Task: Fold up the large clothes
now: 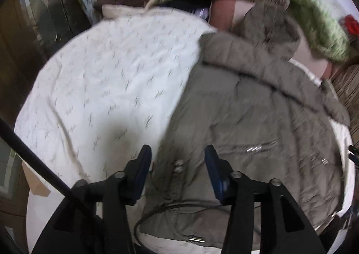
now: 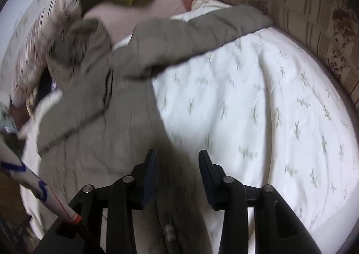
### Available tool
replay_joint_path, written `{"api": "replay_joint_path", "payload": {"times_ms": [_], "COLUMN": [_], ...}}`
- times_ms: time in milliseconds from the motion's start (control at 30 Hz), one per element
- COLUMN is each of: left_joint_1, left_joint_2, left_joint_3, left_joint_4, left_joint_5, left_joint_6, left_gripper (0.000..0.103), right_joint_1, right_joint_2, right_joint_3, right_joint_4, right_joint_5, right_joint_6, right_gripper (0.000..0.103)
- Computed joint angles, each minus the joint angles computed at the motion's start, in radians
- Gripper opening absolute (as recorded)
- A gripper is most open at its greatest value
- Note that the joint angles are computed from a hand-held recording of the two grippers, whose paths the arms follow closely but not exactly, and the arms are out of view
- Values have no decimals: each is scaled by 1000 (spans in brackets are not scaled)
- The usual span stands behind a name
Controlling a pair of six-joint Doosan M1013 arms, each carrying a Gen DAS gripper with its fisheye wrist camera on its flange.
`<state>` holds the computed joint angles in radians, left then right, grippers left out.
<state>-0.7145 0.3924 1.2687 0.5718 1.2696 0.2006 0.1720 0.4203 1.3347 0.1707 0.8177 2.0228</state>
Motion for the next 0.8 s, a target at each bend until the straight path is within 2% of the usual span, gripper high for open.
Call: {"api": "replay_joint_path", "payload": {"times_ms": [133,167,267,433,533,700,767,800], "left_joint_1": [-22,-26,-33,-26,-14,4,5,6], "left_joint_2": [31,45,90,166,208,241,250,254], "left_joint_3": [-74,-99,-167,-268,-323,-354,-360,-362], "left_joint_4": [44,54,73,58,31,-18,-26,-31], "left_joint_5": [15,21,40,76,110,113,115,113], "left_joint_6": [38,54,97,166,203,217,219,221], "left_gripper": [53,54,55,55,55,55,55,55], "right_joint_1": [-47,-68,-115,-155,-172,-186,-193,-196], "right_joint_2": [37,54,116,213,262,325,339,342], "right_joint_3": [-29,-39,-96,-208,-266,-372,-394,-401], "right_joint_4": [41,98,204,131,133,88,70,78], "right_joint_5": [-102,-126,-131,-84,-91,-74,-54,-43], "right_joint_6": [100,95,118,261,300,371,417,408], "right_gripper": [56,56,56,56,56,56,38,17]}}
